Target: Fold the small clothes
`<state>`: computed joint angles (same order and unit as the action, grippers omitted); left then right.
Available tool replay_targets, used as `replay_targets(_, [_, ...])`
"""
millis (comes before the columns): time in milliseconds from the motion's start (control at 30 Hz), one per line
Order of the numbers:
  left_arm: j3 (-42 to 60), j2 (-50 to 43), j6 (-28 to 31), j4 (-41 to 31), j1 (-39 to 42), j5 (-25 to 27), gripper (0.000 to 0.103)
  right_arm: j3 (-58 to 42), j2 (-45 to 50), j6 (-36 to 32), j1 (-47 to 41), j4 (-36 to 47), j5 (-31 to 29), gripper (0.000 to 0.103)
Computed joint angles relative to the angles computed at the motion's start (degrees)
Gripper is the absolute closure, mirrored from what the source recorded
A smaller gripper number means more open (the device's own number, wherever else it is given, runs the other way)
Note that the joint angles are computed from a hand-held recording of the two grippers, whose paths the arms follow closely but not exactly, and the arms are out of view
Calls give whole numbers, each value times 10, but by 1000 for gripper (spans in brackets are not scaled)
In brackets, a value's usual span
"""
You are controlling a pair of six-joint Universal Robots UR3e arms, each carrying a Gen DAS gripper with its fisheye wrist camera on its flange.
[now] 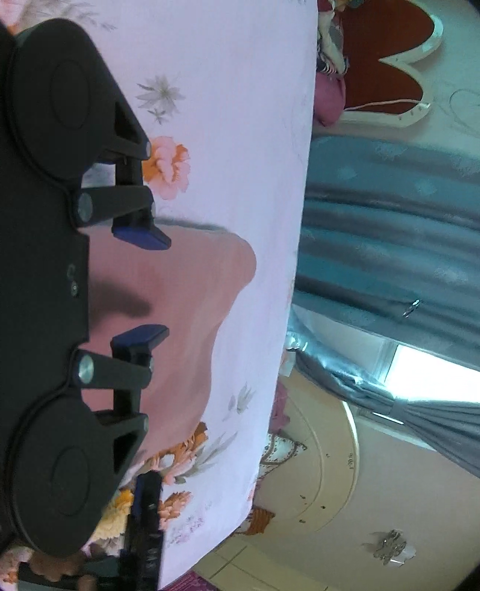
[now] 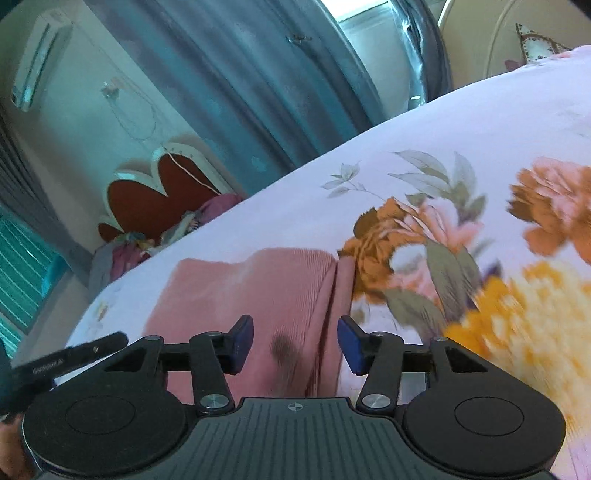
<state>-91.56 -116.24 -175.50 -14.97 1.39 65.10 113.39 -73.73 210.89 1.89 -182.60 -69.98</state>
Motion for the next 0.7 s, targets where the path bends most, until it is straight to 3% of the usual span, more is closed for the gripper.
replay_targets(167, [24, -49, 18, -16, 26, -55, 60, -114, 80, -27, 29, 89, -40, 53])
replay_targets(200, [11, -49, 22, -5, 38, -77, 60, -116, 83, -38, 32, 85, -46, 65])
replay_targets(233, [6, -56, 18, 14, 46, -106, 60, -122, 78, -50, 39, 97, -63, 91])
replay_targets(267, [4, -61, 21, 24, 50, -123, 60, -111, 64, -59, 45, 89, -81, 95])
replay_targets(333, [29, -80, 39, 10, 30, -89, 60, -90, 51, -71, 61, 54, -126, 96])
replay_targets(400, [38, -98, 33, 22, 29, -103, 60, -121, 72, -75, 67, 121, -137, 95])
replay_targets(467, [67, -99, 70, -28, 27, -103, 60, -114, 74, -59, 68, 108, -143, 95])
replay_targets(567, [79, -68, 102, -113, 59, -146, 60, -97, 43, -42, 80, 105, -182, 95])
replay_targets(600, [55, -50, 110, -110, 74, -161, 60, -85, 24, -36, 83, 104, -191, 91])
replay_targets(667, [5, -10, 123, -108, 100, -187, 60, -30, -33, -30, 87, 89, -197, 49])
replay_targets(700, [-28, 12, 133, -98, 113, -197, 60, 10, -62, -33, 83, 63, -183, 44])
